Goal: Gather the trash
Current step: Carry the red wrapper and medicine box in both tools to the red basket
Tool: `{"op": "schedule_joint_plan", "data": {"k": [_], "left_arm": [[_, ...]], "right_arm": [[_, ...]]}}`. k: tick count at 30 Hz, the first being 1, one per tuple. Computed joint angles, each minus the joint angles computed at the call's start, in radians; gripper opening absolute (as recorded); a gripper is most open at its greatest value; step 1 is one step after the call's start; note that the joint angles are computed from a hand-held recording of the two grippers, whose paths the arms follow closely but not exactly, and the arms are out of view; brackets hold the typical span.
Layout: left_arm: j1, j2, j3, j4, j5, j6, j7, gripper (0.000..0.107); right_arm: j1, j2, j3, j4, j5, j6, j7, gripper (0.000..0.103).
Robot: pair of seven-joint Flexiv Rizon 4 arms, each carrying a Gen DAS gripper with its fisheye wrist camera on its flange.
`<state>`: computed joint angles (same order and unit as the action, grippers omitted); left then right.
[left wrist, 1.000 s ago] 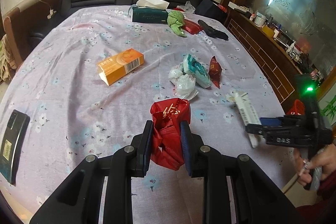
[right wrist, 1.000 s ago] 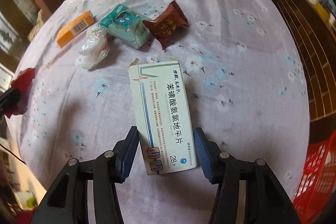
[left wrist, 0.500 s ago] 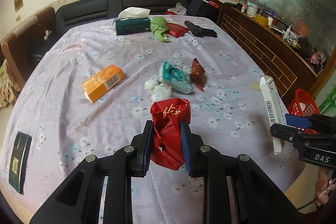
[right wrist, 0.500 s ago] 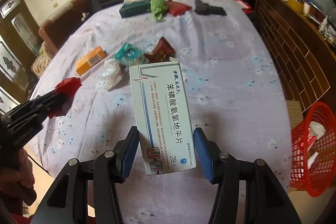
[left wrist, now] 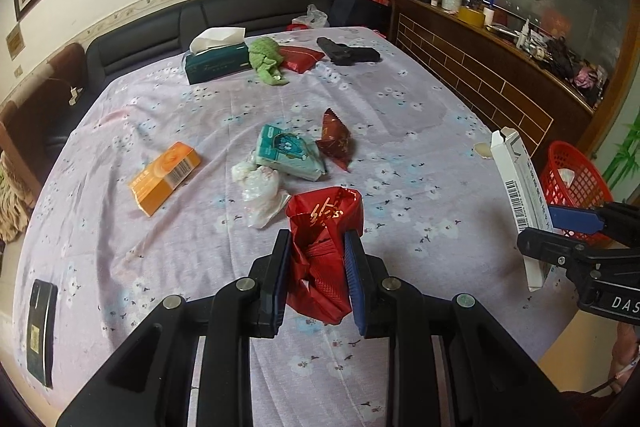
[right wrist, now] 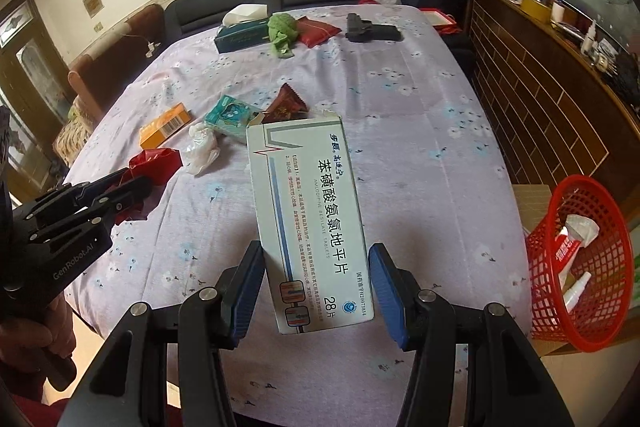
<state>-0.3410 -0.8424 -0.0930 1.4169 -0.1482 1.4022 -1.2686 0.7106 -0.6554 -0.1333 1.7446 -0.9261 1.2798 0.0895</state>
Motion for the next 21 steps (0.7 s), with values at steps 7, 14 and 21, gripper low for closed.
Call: {"op": "schedule_joint_plan", "data": {"k": [7,14,21], "left_arm": [[-0.013,-0.007,0.008,-0.023,0.010,-0.024,0.005,0.025],[-0.031,-0.011,0.026,-0.039,0.027,-0.042,0.000,0.025],[-0.051,-0.013,0.051,-0.051,0.052,-0.050,-0.017,0.025]], "right_arm": [[0.002,0.020,-0.015,0.033,-0.027,0.010,0.058,0.057],[-0.009,0.034,-0.017,0.057,-0.063,0.021,0.109,0.057],[-0.022,0.042,-0.014,0.072,-0.097,0.033,0.150,0.057]]}}
